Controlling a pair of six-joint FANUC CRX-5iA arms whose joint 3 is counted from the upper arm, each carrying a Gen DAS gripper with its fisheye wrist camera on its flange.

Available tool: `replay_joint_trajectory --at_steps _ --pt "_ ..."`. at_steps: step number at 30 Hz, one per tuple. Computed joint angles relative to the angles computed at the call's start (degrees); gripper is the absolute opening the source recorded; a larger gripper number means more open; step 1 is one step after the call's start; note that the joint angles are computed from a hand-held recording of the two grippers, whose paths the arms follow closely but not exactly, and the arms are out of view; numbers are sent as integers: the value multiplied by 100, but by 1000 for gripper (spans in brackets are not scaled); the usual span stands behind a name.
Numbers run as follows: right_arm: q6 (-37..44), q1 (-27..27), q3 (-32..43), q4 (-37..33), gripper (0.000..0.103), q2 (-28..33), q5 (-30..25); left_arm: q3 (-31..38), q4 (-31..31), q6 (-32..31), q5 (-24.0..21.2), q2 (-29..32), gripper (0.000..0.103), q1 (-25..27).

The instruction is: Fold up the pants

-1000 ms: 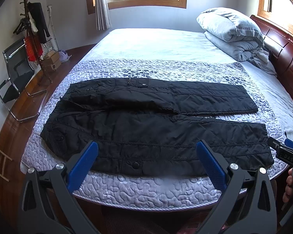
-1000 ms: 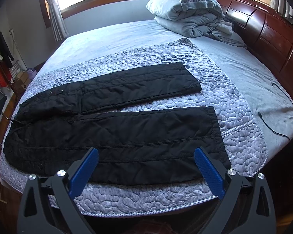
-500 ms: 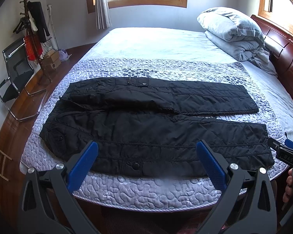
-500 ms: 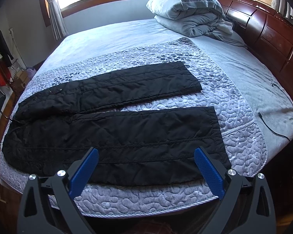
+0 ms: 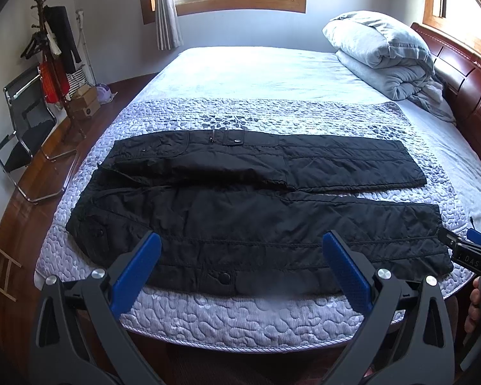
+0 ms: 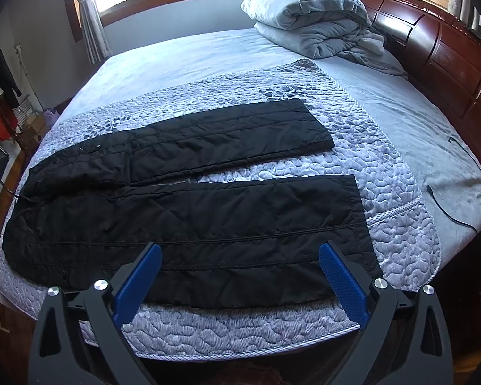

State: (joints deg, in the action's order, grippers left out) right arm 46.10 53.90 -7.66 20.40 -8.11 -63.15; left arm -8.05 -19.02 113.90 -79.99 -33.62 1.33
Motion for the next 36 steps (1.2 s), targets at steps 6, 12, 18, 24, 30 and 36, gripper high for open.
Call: replay_joint_trajectory --at_steps 6,12,18,24,30,36 --pt "52 -20 51 -39 99 70 18 23 27 -53 32 49 100 45" --pt "142 -88 106 -106 99 171 50 22 79 -97 33 121 100 157" --pt "794 -486 469 -280 99 463 214 -33 467 -741 173 332 100 842" --pt "2489 -1441 1945 -1065 99 1543 180 -74 2260 -3211 716 1100 100 2413" --pt "3701 -2234 4211 -1606 99 3380 -705 1210 2976 -4176 95 3281 100 2822" --pt "3933 -2771 6736 -2055 99 5288 -2160 3143 2802 -4029 -631 5434 100 2733"
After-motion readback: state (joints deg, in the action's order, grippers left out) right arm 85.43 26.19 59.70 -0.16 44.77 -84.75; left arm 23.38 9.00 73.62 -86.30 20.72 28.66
